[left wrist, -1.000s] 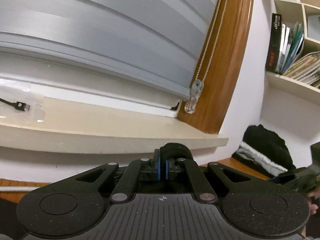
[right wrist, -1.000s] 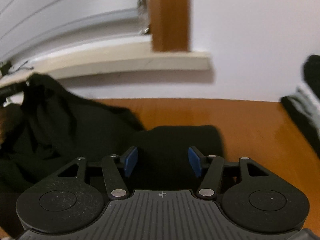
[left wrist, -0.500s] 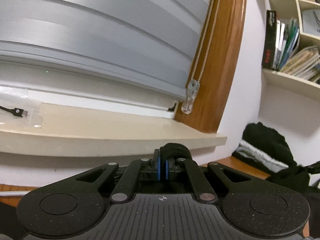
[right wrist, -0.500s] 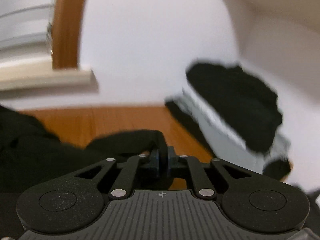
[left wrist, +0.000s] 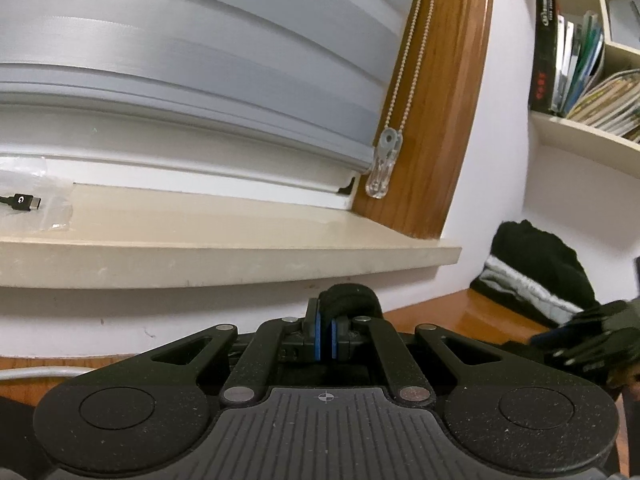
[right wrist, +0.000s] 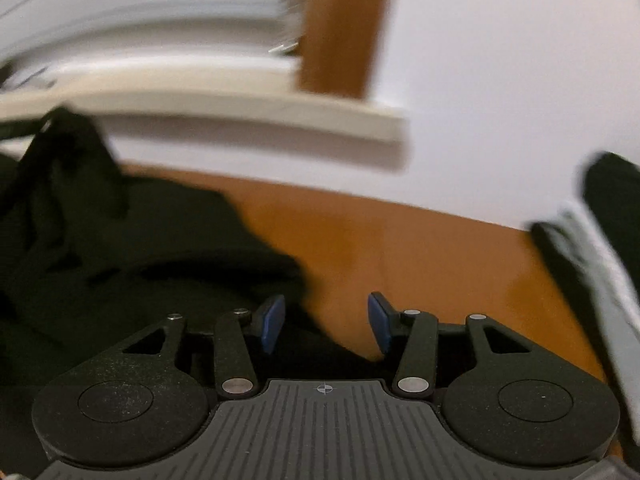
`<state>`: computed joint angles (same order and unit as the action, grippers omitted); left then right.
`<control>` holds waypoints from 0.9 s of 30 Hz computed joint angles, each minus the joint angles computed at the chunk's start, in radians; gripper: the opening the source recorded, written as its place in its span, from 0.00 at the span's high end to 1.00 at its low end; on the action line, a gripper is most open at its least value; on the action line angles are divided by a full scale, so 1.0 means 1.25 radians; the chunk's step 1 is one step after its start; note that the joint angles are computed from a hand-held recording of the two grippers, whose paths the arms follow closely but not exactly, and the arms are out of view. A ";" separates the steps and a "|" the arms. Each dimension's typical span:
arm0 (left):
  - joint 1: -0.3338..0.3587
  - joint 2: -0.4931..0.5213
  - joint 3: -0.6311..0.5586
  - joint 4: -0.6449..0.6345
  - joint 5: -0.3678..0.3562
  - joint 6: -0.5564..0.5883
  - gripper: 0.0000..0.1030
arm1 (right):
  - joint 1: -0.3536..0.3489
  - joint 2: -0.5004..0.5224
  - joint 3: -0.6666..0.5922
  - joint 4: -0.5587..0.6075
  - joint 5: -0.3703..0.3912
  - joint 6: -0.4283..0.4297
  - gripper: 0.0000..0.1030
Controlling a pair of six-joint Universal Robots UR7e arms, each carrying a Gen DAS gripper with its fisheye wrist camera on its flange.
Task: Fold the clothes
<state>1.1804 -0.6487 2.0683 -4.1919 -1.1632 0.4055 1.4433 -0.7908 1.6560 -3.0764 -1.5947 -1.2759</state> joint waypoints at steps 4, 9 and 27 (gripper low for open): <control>0.001 -0.001 -0.001 0.005 -0.003 -0.002 0.95 | 0.023 0.043 -0.085 0.120 -0.037 0.037 0.55; 0.000 -0.015 0.006 0.025 -0.014 -0.026 0.87 | 0.041 0.056 -0.130 0.126 -0.015 0.035 0.94; -0.012 -0.010 -0.005 0.093 0.055 -0.012 0.37 | 0.010 0.113 -0.279 -0.090 -0.068 0.048 0.58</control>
<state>1.1651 -0.6609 2.0618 -4.0752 -1.0940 0.3908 1.4563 -0.6490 1.3075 -3.1891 -1.6802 -1.2163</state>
